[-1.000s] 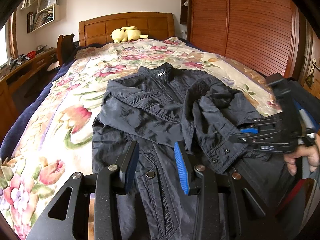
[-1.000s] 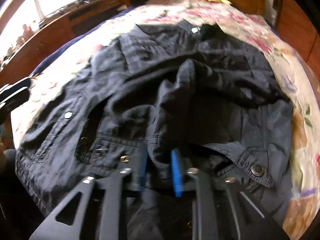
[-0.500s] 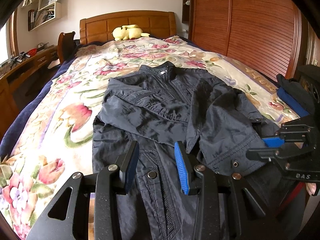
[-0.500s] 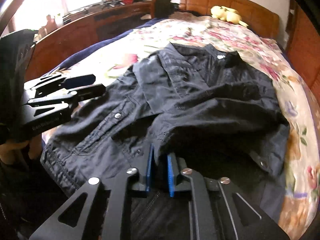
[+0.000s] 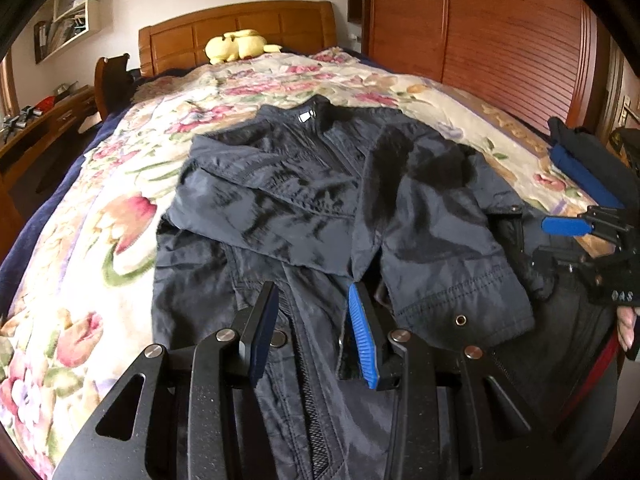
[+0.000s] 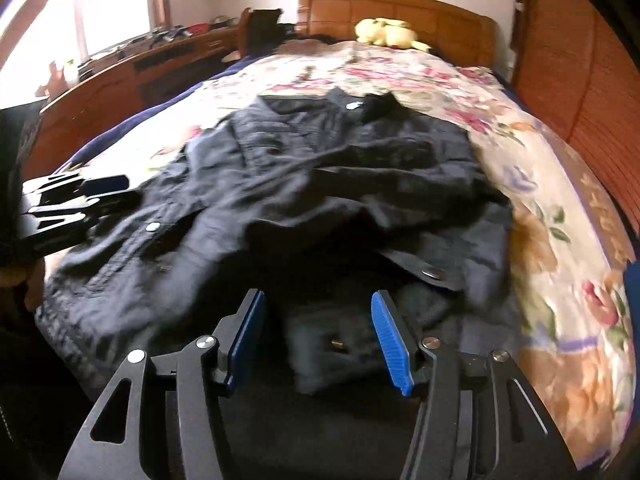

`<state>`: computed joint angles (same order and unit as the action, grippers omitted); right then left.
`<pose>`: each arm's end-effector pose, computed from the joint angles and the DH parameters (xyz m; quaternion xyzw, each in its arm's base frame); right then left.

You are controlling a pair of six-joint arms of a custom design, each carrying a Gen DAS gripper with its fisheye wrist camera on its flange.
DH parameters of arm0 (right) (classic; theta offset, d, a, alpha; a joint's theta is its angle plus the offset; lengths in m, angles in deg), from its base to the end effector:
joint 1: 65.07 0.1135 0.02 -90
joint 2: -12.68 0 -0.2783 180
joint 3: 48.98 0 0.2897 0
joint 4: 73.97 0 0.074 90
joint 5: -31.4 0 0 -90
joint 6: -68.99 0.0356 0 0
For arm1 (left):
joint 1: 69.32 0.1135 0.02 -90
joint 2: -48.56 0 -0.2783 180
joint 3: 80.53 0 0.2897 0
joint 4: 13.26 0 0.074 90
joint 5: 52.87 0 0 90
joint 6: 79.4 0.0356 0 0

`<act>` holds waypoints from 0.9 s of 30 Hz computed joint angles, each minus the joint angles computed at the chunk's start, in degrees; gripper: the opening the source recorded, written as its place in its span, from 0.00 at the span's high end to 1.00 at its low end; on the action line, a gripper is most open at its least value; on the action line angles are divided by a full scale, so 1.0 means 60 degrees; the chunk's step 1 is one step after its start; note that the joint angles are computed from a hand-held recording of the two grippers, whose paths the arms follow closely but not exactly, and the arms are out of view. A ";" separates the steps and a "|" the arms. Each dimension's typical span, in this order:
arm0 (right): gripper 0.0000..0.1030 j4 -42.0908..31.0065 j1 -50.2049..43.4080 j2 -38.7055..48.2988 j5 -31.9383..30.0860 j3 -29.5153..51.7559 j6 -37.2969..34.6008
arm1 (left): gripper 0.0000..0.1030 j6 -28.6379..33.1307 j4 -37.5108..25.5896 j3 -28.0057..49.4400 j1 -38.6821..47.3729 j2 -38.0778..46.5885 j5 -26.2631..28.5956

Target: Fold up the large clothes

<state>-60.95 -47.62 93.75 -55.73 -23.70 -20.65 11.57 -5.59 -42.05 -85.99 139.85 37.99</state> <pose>0.2105 0.0643 0.0745 -0.1262 0.9073 0.0393 0.3992 0.2668 -0.0805 0.0833 0.1446 0.9130 -0.0590 0.3770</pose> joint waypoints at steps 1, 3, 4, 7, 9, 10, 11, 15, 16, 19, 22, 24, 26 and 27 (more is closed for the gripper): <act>0.44 0.0280 -0.0106 0.0415 0.0046 0.0094 -0.0073 | 0.63 -0.0005 -0.0021 0.0064 -0.0065 0.0126 -0.0027; 0.44 0.1024 -0.0149 0.1455 0.0470 0.0311 -0.0233 | 0.64 -0.0013 -0.0089 0.0210 -0.0192 0.0406 -0.0046; 0.44 0.1089 -0.0115 0.1683 0.0645 0.0434 -0.0235 | 0.63 -0.0026 -0.0119 0.0259 -0.0236 0.0503 -0.0057; 0.44 0.1740 -0.0470 0.3015 0.0301 0.0920 -0.0159 | 0.64 -0.0034 -0.0193 0.0438 -0.0336 0.0891 -0.0059; 0.44 0.2305 -0.0659 0.3824 0.0059 0.1098 -0.0067 | 0.63 -0.0070 -0.0249 0.0569 -0.0405 0.1166 -0.0156; 0.43 0.2689 -0.0744 0.4210 -0.0119 0.1136 -0.0021 | 0.64 -0.0103 -0.0278 0.0639 -0.0424 0.1314 -0.0208; 0.42 0.3150 -0.0859 0.4567 -0.0265 0.1141 -0.0027 | 0.64 -0.0119 -0.0334 0.0721 -0.0434 0.1470 -0.0222; 0.39 0.5534 -0.1028 0.5824 -0.0521 0.0756 0.0170 | 0.64 -0.0112 -0.0436 0.1006 -0.0476 0.2092 -0.0217; 0.39 0.5852 -0.0922 0.5949 -0.0380 0.0667 0.0226 | 0.64 -0.0118 -0.0460 0.1047 -0.0482 0.2190 -0.0219; 0.39 0.6523 -0.0684 0.6310 -0.0021 0.0576 0.0292 | 0.64 -0.0072 -0.0409 0.0983 -0.0585 0.2184 -0.0363; 0.39 0.6856 -0.0702 0.6482 -0.0088 0.0481 0.0334 | 0.64 -0.0064 -0.0378 0.0878 -0.0553 0.2104 -0.0245; 0.39 0.7179 -0.0907 0.6624 -0.0288 0.0348 0.0220 | 0.64 -0.0018 -0.0341 0.0739 -0.0439 0.1987 0.0084; 0.39 0.7390 -0.0931 0.6657 -0.0277 0.0227 0.0173 | 0.64 -0.0052 -0.0217 0.0544 -0.0388 0.1932 0.0320; 0.39 0.7486 -0.0904 0.6698 -0.0231 0.0200 0.0169 | 0.64 -0.0121 -0.0242 0.0464 -0.0411 0.1867 0.0330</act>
<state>-16.03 -53.05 133.94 -57.11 -22.50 -19.64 10.84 -7.04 -39.26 -88.46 151.06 39.96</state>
